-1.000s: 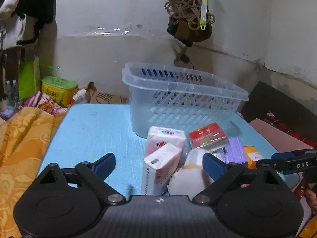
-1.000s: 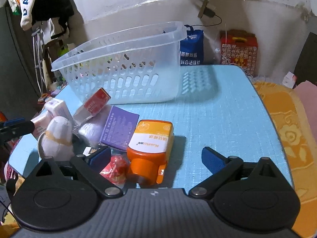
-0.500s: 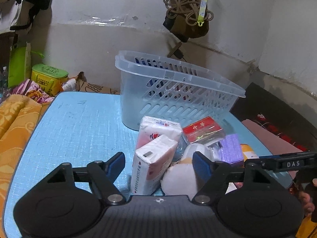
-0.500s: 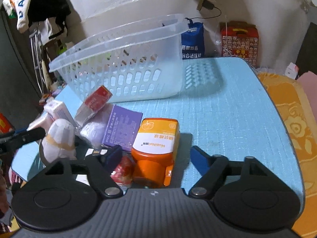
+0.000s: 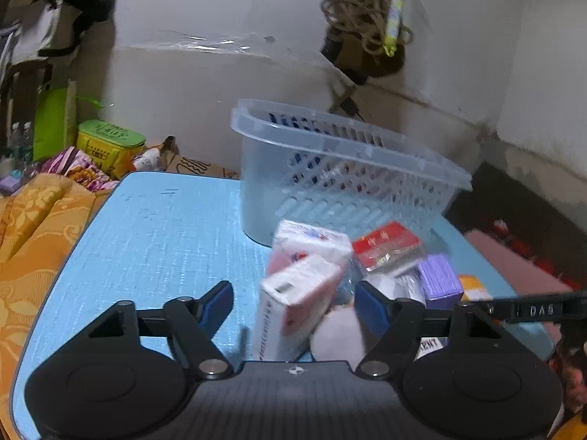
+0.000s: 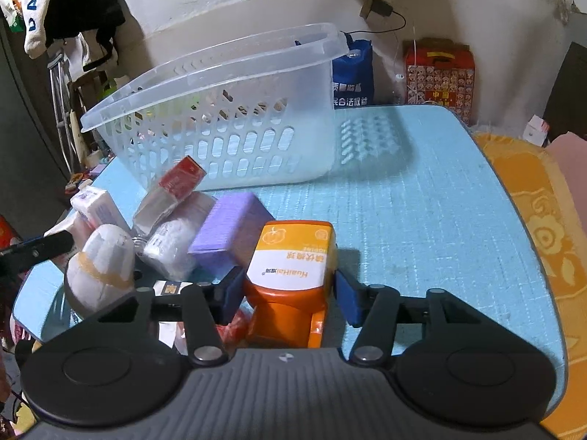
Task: Organize objects
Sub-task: 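Grasp the white tissue box with the left tool while the right tool grasps the orange bottle, then carry the tissue box into the basket with the left tool while the right tool drops the orange bottle in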
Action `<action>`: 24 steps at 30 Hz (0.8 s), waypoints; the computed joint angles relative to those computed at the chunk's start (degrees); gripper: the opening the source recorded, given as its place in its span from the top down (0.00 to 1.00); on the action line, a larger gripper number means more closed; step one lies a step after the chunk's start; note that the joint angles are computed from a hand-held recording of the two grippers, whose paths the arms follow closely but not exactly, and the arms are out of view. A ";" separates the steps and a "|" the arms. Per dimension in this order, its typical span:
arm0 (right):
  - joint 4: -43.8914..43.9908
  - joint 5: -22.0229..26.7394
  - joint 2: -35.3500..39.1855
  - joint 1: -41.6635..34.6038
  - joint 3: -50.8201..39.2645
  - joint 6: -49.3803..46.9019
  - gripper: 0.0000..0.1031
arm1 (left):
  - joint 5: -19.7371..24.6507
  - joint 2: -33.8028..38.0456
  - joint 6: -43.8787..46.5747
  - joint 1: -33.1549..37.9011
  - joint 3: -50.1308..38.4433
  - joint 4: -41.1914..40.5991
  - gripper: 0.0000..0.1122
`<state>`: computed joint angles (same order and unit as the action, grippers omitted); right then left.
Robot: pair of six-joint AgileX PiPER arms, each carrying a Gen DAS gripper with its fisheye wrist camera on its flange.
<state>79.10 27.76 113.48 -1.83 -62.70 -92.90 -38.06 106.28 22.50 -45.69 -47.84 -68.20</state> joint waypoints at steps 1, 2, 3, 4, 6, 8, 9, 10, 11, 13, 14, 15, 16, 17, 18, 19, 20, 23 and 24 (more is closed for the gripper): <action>0.23 -0.06 0.01 0.08 0.05 -0.27 0.45 | 0.07 -0.32 -0.87 0.16 0.32 0.39 0.34; 0.08 -0.11 0.04 0.16 -0.08 -0.06 0.45 | -0.21 -0.28 -1.36 0.01 0.48 0.72 0.34; 0.72 -0.36 -0.03 0.27 0.26 -0.81 0.45 | -0.40 0.03 -0.16 -0.24 0.06 -0.29 0.34; 0.53 -0.85 -0.03 0.55 0.24 -0.81 0.45 | -0.12 0.59 2.08 -0.43 -0.91 -2.08 0.34; 0.54 -1.38 0.07 0.81 0.38 -1.36 0.45 | 1.16 2.19 5.04 -0.26 -3.10 -3.69 0.34; 0.83 -1.24 0.07 0.59 0.59 -2.01 0.46 | 1.19 2.59 6.02 -0.16 -4.01 -4.52 0.35; 0.74 -1.05 0.00 0.49 0.67 -2.07 0.46 | 1.28 2.60 5.44 -0.01 -3.97 -4.26 0.40; 0.61 -0.88 -0.07 0.38 0.72 -2.16 0.46 | 1.66 2.48 2.77 0.45 -3.35 -1.99 0.45; 0.75 -0.77 -0.14 0.27 0.86 -2.59 0.46 | 2.05 2.28 0.22 0.88 -2.68 0.12 0.52; 0.97 -0.65 -0.29 0.11 1.13 -3.34 0.46 | 1.14 2.25 -0.78 0.72 -1.95 0.41 0.54; 0.96 -0.59 -0.35 0.07 1.20 -3.53 0.46 | 0.96 2.12 -2.06 0.83 -1.31 1.60 0.54; 0.95 -0.52 -0.32 0.02 1.16 -3.64 0.46 | 0.66 2.25 -2.32 0.58 -1.24 1.88 0.54; 0.76 -0.36 -0.26 -0.05 1.06 -3.48 0.46 | 0.48 2.32 -1.38 0.47 -1.45 1.21 0.54; 0.52 -0.12 -0.20 -0.20 0.98 -3.22 0.46 | 0.17 2.51 -0.68 0.24 -1.60 0.85 0.54; 0.21 0.07 -0.17 -0.34 0.87 -2.85 0.46 | -0.28 2.93 0.52 -0.13 -2.07 -0.05 0.54; 0.11 0.15 -0.17 -0.45 0.83 -2.80 0.46 | -0.29 3.35 3.38 -0.43 -3.08 -2.25 0.54; 0.18 0.14 -0.25 -0.50 0.87 -2.94 0.46 | 0.00 3.96 6.32 -0.52 -4.29 -4.30 0.54; 0.93 0.20 -0.48 -0.82 1.31 -4.12 0.46 | -0.71 4.64 6.90 -0.58 -4.79 -4.39 0.56; 1.26 0.23 -0.60 -1.00 1.50 -4.59 0.46 | -0.57 4.36 5.82 -0.43 -4.31 -3.60 0.56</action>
<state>80.36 27.99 112.88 -2.83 -61.20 -97.49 -38.63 110.65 28.32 -46.12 -52.15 -71.80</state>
